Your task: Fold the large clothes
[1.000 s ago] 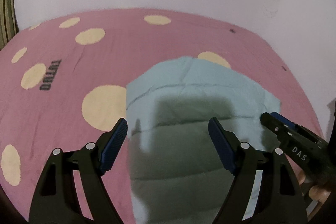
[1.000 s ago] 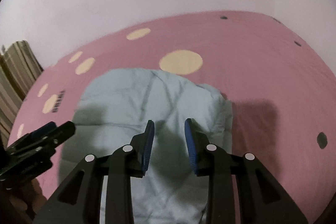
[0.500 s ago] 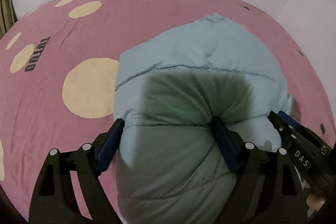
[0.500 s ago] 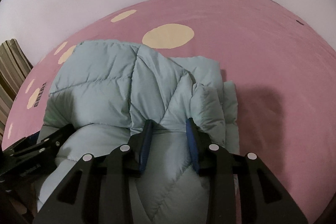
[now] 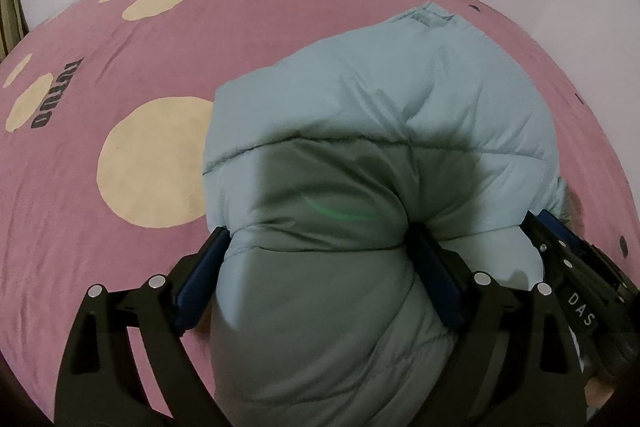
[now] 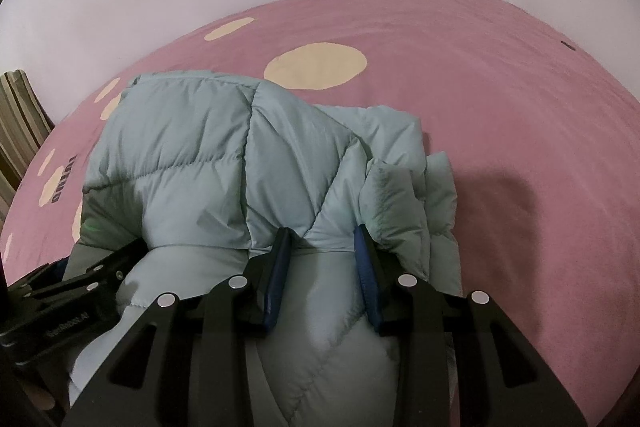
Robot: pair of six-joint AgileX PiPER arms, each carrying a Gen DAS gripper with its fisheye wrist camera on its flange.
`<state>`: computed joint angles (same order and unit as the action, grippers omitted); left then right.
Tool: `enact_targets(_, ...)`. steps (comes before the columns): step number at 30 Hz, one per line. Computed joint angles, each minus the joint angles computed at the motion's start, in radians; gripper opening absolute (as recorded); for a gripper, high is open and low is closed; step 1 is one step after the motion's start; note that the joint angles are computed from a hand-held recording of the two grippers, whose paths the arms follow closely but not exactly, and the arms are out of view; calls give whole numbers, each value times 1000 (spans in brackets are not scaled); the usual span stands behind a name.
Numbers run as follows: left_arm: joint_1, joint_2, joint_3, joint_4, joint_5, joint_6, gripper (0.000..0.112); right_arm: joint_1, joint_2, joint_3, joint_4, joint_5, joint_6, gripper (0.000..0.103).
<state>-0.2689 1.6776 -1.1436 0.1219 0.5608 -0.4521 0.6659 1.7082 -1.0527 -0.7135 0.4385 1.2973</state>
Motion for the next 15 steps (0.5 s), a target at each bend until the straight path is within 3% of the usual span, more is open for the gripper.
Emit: enact_targets(15,1,-15,-5,-14,15,3,90,24,-10,7,-57,22,60,34)
